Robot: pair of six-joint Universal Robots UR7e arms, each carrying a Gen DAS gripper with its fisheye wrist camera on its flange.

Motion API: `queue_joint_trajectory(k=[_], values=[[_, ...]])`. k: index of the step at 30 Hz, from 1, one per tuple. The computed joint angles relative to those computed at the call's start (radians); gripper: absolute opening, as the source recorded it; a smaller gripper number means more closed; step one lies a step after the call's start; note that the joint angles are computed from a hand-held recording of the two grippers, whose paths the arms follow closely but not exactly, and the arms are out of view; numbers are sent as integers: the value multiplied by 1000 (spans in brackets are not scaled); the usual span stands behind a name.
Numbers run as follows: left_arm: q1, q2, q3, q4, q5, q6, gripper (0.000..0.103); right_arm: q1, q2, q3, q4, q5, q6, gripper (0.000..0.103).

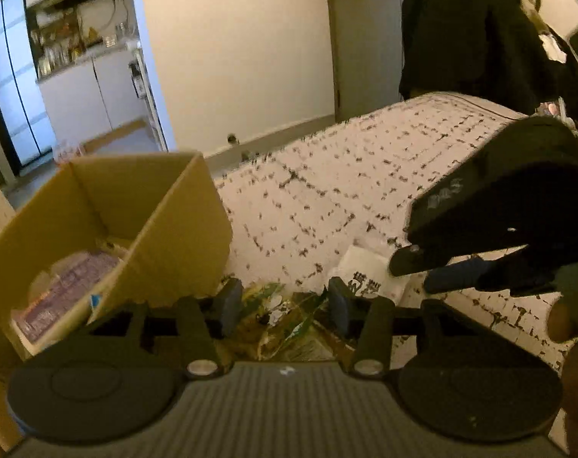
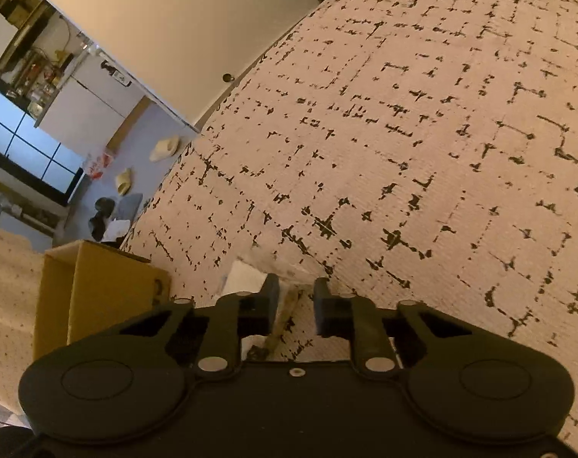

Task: Organize snacks
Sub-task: 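Grasp the green-wrapped snack with the left gripper while the right grasps the white packet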

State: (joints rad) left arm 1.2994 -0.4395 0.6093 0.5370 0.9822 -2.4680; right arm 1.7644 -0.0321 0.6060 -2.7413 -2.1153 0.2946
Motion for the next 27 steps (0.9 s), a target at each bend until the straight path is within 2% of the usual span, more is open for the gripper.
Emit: queue_joint_trajectory(k=[2, 4, 5, 9, 10, 12, 18, 20, 22, 24, 26, 27], values=[[-1, 22, -55, 52, -18, -33, 33, 9, -9, 16, -27, -35, 0, 14], [-1, 29, -82, 85, -22, -53, 25, 16, -25, 46, -65, -54, -1, 12], [-2, 20, -73, 80, -15, -48, 15, 20, -32, 58, -80, -60, -5, 12], [-4, -22, -25, 61, 7, -48, 10, 44, -53, 102, -135, -88, -29, 8], [-3, -33, -11, 52, 13, -47, 9, 52, -58, 114, -152, -95, -34, 1], [-4, -69, 39, 26, 28, -46, 2, 65, -69, 132, -186, -108, -41, 0], [-2, -120, 78, 40, 85, -76, 0, 99, -68, 135, -251, -129, -95, 0], [0, -140, 87, 41, 110, -85, 0, 105, -66, 130, -241, -133, -87, 0], [1, -159, 90, 56, 140, -103, 0, 103, -66, 115, -154, -135, -53, 0], [3, -168, 73, 84, 170, -127, 0, 102, -57, 96, -86, -157, -7, 10], [6, -190, 77, 84, 197, -126, 0, 103, -30, 55, -31, -193, -7, 55], [8, -190, 64, 95, 206, -127, 0, 105, -11, 30, -24, -215, -15, 60]])
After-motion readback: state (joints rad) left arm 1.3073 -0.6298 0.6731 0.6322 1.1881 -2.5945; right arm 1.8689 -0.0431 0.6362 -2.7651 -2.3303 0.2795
